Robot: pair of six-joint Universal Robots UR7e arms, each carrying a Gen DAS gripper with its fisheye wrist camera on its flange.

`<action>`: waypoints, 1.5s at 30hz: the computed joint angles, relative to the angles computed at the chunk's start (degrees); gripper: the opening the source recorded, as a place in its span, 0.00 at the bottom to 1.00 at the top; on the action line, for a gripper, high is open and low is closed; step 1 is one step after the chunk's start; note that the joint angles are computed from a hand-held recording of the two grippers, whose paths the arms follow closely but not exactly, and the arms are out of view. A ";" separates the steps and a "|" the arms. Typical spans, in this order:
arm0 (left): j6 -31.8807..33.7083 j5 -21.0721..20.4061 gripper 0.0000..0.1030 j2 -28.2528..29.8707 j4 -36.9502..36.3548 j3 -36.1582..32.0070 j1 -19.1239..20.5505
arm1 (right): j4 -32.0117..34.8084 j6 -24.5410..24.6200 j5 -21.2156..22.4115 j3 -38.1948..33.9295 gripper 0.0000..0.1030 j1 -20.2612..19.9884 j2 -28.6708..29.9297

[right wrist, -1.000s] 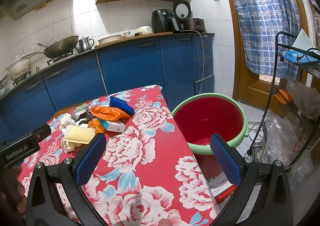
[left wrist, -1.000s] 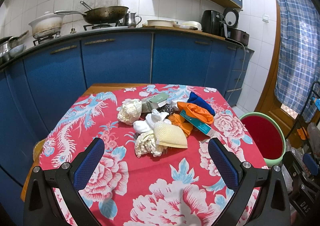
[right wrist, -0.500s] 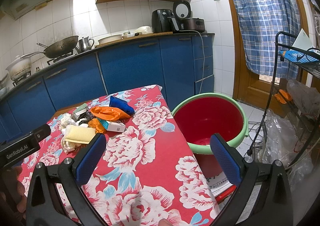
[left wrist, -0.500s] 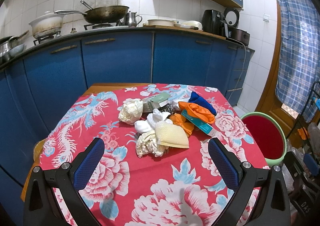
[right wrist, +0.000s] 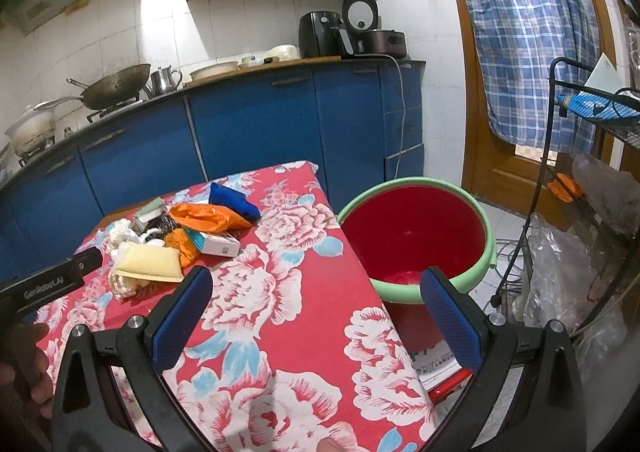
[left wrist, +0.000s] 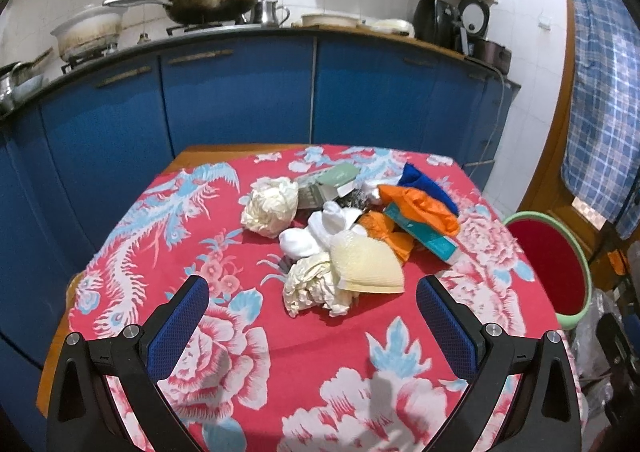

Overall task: Collect trash
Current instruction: 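Grasp the yellow sponge with the left gripper while the right gripper approaches the crumpled paper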

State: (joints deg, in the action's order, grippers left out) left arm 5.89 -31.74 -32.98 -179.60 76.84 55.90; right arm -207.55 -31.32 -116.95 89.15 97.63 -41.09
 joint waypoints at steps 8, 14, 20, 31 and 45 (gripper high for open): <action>-2.73 -2.39 1.00 2.03 8.22 -5.23 2.01 | 2.45 0.72 -0.65 -1.29 0.99 -0.90 0.62; -1.03 -3.64 0.99 4.10 10.11 -8.92 2.51 | 3.98 1.75 -1.17 -2.25 0.99 -1.50 0.97; -2.53 -3.61 0.81 5.79 14.00 -12.39 3.15 | 4.90 2.65 -1.45 -2.89 0.99 -2.14 1.08; -1.53 -7.44 0.42 5.79 12.81 -10.84 2.49 | 6.50 3.83 -1.29 -3.15 0.99 -2.89 0.99; 2.59 -11.14 0.25 8.13 13.53 -13.74 2.52 | 6.75 4.21 -1.31 -3.08 0.99 -3.11 0.81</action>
